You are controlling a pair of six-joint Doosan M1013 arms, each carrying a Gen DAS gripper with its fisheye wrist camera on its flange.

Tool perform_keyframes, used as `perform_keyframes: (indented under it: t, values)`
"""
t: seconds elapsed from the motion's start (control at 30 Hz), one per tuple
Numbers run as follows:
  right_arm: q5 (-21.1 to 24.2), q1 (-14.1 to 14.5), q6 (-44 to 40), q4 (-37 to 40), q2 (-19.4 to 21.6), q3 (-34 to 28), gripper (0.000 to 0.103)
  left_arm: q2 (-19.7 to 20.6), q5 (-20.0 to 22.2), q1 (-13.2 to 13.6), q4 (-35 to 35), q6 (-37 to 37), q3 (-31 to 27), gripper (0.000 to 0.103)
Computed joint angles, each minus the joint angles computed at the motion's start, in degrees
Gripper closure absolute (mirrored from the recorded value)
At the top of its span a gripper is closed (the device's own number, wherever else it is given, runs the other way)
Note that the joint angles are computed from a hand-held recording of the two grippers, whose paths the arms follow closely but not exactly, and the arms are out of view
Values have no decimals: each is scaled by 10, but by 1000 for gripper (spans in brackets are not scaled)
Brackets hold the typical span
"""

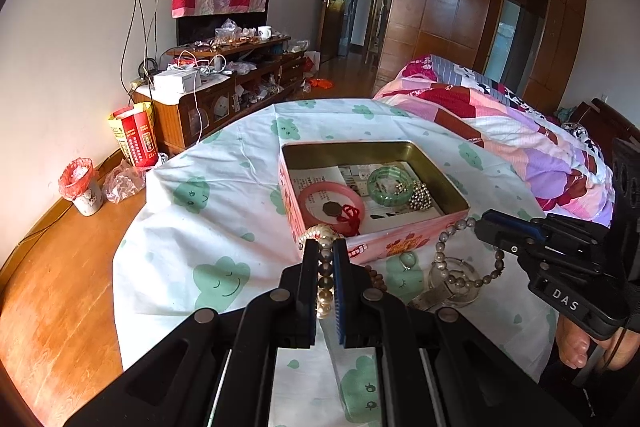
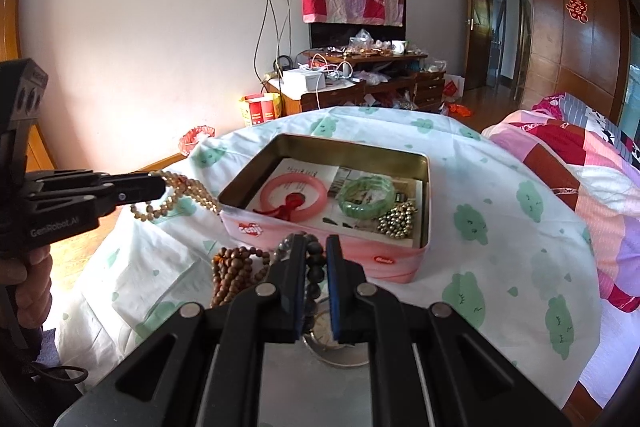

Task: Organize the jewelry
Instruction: 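Carry the pearl strand and dark bead bracelet over the tin with both tools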

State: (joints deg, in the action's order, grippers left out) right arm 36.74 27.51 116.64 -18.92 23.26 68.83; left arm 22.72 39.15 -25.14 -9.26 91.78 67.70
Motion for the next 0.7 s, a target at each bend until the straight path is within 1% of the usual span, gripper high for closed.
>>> perform_keyframes:
  t: [0.33, 0.7]
  values:
    - [-17, -1, 14, -17, -3, 2, 91, -1, -12, -7, 36, -34, -1, 98]
    - [-32, -2, 30, -41, -3, -4, 91, 1, -27, -14, 48, -25, -15, 98]
